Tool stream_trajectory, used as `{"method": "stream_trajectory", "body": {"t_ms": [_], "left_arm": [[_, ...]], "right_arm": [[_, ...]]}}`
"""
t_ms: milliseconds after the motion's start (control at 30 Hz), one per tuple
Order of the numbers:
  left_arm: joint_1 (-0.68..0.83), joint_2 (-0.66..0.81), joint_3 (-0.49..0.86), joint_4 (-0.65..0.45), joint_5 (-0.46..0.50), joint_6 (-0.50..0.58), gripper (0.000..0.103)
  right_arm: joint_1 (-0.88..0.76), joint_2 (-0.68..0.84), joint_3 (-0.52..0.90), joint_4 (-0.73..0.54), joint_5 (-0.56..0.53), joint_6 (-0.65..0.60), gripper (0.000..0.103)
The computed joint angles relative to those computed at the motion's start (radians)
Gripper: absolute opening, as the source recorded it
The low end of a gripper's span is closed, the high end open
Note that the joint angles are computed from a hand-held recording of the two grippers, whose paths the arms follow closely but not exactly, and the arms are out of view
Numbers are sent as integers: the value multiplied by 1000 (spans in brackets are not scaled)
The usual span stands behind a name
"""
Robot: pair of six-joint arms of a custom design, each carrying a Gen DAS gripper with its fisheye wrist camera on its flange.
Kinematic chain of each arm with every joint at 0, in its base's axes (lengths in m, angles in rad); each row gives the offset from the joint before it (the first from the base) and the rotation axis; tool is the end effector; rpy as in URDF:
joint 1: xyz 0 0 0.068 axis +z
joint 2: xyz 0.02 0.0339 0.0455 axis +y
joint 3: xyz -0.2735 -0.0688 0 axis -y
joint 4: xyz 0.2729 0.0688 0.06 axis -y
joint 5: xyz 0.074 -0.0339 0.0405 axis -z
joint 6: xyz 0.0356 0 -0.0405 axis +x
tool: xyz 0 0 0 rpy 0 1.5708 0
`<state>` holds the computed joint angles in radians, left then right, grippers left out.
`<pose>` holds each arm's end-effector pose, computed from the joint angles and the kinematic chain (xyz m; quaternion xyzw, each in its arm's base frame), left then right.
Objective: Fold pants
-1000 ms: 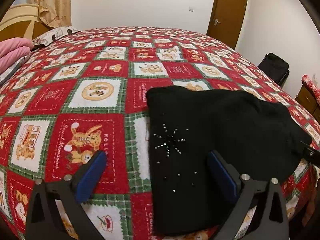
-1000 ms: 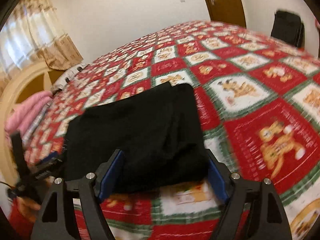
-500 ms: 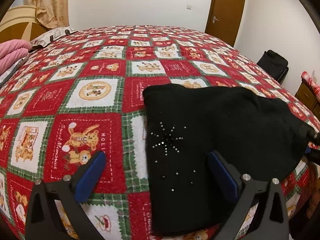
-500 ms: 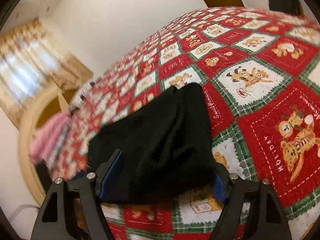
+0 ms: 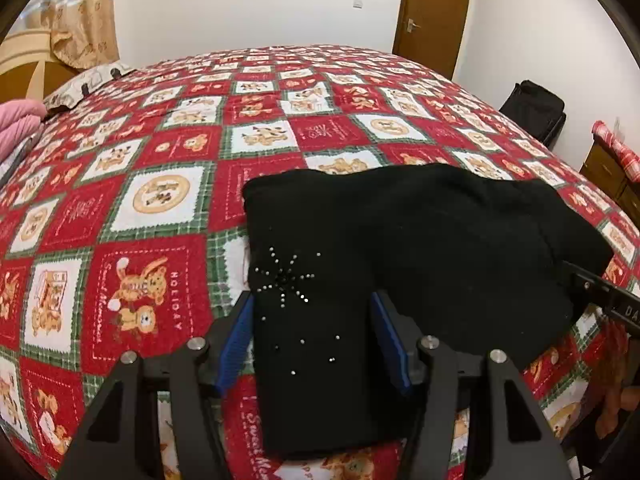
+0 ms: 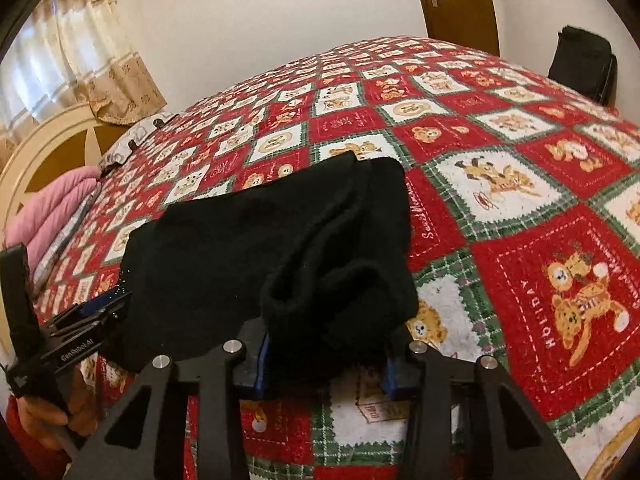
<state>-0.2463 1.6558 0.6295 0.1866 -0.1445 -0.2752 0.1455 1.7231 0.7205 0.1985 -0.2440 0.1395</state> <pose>0.3008 -0.0703 0.1023 -0.0393 0.9310 -0.0268 0.3619 0.3294 0.0570 0.1079 -0.0483 0.9204 0.1644 0.3515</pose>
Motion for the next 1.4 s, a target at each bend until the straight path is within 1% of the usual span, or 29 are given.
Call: {"method": "stream_trajectory", "body": {"t_ms": [67, 167, 200, 233, 267, 400, 533, 633, 800, 933, 1067, 1133, 1233, 1400], "left_arm": [[17, 0, -1, 3, 29, -22, 59], [18, -4, 0, 0, 28, -22, 52], [16, -8, -3, 3, 22, -22, 47], [18, -13, -10, 14, 41, -21, 24], [22, -23, -19, 29, 65, -19, 19], [24, -33, -25, 37, 73, -28, 17], [72, -81, -71, 104, 179, -68, 15], [90, -119, -104, 149, 224, -70, 14], [87, -131, -110, 154, 216, -68, 13], [111, -148, -101, 128, 223, -69, 11], [132, -203, -95, 93, 204, -33, 11], [147, -221, -91, 79, 200, -21, 11], [170, -248, -84, 62, 168, 6, 11], [247, -272, -80, 44, 188, 19, 11]], "right_arm": [[-8, 3, -5, 11, -17, 12, 43], [2, 0, -12, 21, 2, 7, 43], [7, -1, -15, 26, 9, 10, 43], [8, -1, -16, 28, 12, 10, 43], [12, -2, -15, 26, 19, 9, 43], [54, -37, -21, 8, 98, -20, 40], [101, -93, -42, 6, 173, -45, 38], [102, -122, -55, 6, 169, -32, 38], [108, -144, -72, 22, 169, -14, 38], [122, -180, -75, 14, 168, -18, 38], [143, -205, -60, 3, 168, -17, 38], [156, -209, -44, 1, 168, -17, 38], [188, -198, -1, -13, 156, -20, 38], [266, -172, 70, -21, 186, -39, 38]]}}
